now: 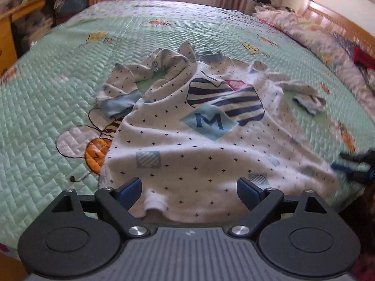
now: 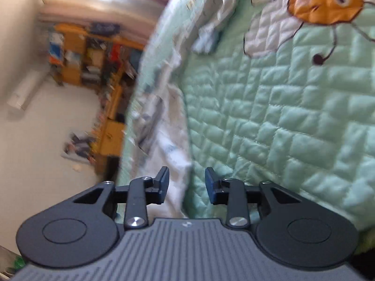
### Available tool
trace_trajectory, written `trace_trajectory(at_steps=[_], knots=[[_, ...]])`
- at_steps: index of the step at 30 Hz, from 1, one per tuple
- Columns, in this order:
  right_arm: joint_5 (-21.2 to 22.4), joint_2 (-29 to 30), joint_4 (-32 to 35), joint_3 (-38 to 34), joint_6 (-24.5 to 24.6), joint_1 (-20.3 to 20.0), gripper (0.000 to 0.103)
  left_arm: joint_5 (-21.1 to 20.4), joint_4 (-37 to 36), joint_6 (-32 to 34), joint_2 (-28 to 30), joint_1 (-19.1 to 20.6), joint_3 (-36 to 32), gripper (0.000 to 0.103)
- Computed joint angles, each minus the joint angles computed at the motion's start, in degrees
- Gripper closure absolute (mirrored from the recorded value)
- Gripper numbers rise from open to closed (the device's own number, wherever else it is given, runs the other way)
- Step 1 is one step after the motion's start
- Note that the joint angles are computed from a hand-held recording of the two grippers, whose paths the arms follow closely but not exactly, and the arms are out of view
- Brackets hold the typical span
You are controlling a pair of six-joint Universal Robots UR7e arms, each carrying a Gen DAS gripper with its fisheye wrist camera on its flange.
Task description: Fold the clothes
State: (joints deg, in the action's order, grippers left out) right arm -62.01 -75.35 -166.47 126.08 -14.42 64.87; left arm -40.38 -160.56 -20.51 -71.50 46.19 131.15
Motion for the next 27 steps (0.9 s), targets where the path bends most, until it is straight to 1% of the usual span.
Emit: trace_trajectory(at_steps=[2,3,5,6,7,8,9,10,11,12,13,15,16,17,19,21,23,24,25,26,27], knots=[[-3.7,-1.1,-4.0,1.5,-4.6,1.8,0.055,3.2,1.9,-0.9,-0.2,-0.5,0.4,0.014],[-4.6,-1.5,-4.6,1.9,-7.1,2.5,0.050,4.4,2.6,-1.6,-0.6,-0.6,0.6,0.014],[-4.4,-2.1,-3.0,2.3,-12.9,3.7,0.050,5.9,3.3,-2.5,-1.8,-0.6,1.3,0.014],[-4.0,-2.4,-1.7,2.5,-16.9,4.3,0.048,6.4,3.7,-2.5,-2.5,-0.6,1.6,0.014],[-5.0,-2.6,-1.5,2.9,-21.5,5.5,0.045,7.4,4.3,-2.3,-3.1,-0.9,2.1,0.014],[-8.2,-2.5,-3.5,3.8,-26.7,7.4,0.044,9.0,4.8,-1.8,-3.5,-1.4,2.8,0.014],[-12.2,-1.9,-6.8,5.0,-31.9,9.5,0.043,10.0,4.6,-0.3,-4.0,-1.9,3.6,0.014],[-15.9,-1.1,-10.8,6.3,-36.8,11.4,0.043,10.1,3.5,2.2,-4.4,-2.2,4.4,0.014],[-17.8,-0.5,-13.9,7.5,-40.8,12.4,0.043,9.2,1.7,5.1,-4.9,-2.5,5.4,0.014],[-18.5,-0.2,-16.1,8.6,-44.3,12.9,0.043,7.6,-0.5,8.0,-5.1,-2.8,6.2,0.014],[-17.9,-0.3,-16.0,8.9,-46.0,12.9,0.043,5.5,-2.9,10.6,-5.0,-2.9,6.7,0.014],[-15.3,-1.0,-12.3,8.2,-46.0,12.6,0.043,1.2,-8.1,16.0,-2.9,-3.1,6.7,0.014],[-15.3,-0.4,-12.0,7.6,-44.8,12.8,0.043,-0.3,-9.9,18.6,-1.2,-3.3,6.4,0.013],[-16.0,0.3,-11.8,6.8,-43.9,13.3,0.043,-1.9,-11.5,21.1,0.6,-3.5,5.9,0.014],[-17.9,0.9,-8.6,5.3,-43.2,14.3,0.043,-3.8,-14.1,27.3,4.8,-4.1,4.8,0.014],[-17.8,1.9,-7.5,4.0,-41.1,14.6,0.043,-3.5,-19.4,33.0,9.6,-4.9,3.9,0.013],[-15.8,3.3,-7.1,2.3,-36.9,13.9,0.043,-3.4,-25.0,38.0,13.8,-4.8,2.2,0.013],[-16.7,4.7,-8.0,1.2,-35.3,14.2,0.043,-3.3,-26.8,39.5,15.6,-4.3,0.9,0.010],[-18.7,6.4,-8.7,-0.1,-34.5,14.9,0.042,-2.9,-26.4,39.1,16.8,-3.5,-0.7,0.010],[-21.1,8.3,-10.3,-1.3,-34.9,15.6,0.042,-2.5,-24.6,37.5,17.7,-2.5,-2.4,0.010],[-23.7,10.4,-12.7,-2.3,-36.2,16.3,0.043,-2.1,-22.7,35.9,18.6,-1.5,-4.1,0.010]])
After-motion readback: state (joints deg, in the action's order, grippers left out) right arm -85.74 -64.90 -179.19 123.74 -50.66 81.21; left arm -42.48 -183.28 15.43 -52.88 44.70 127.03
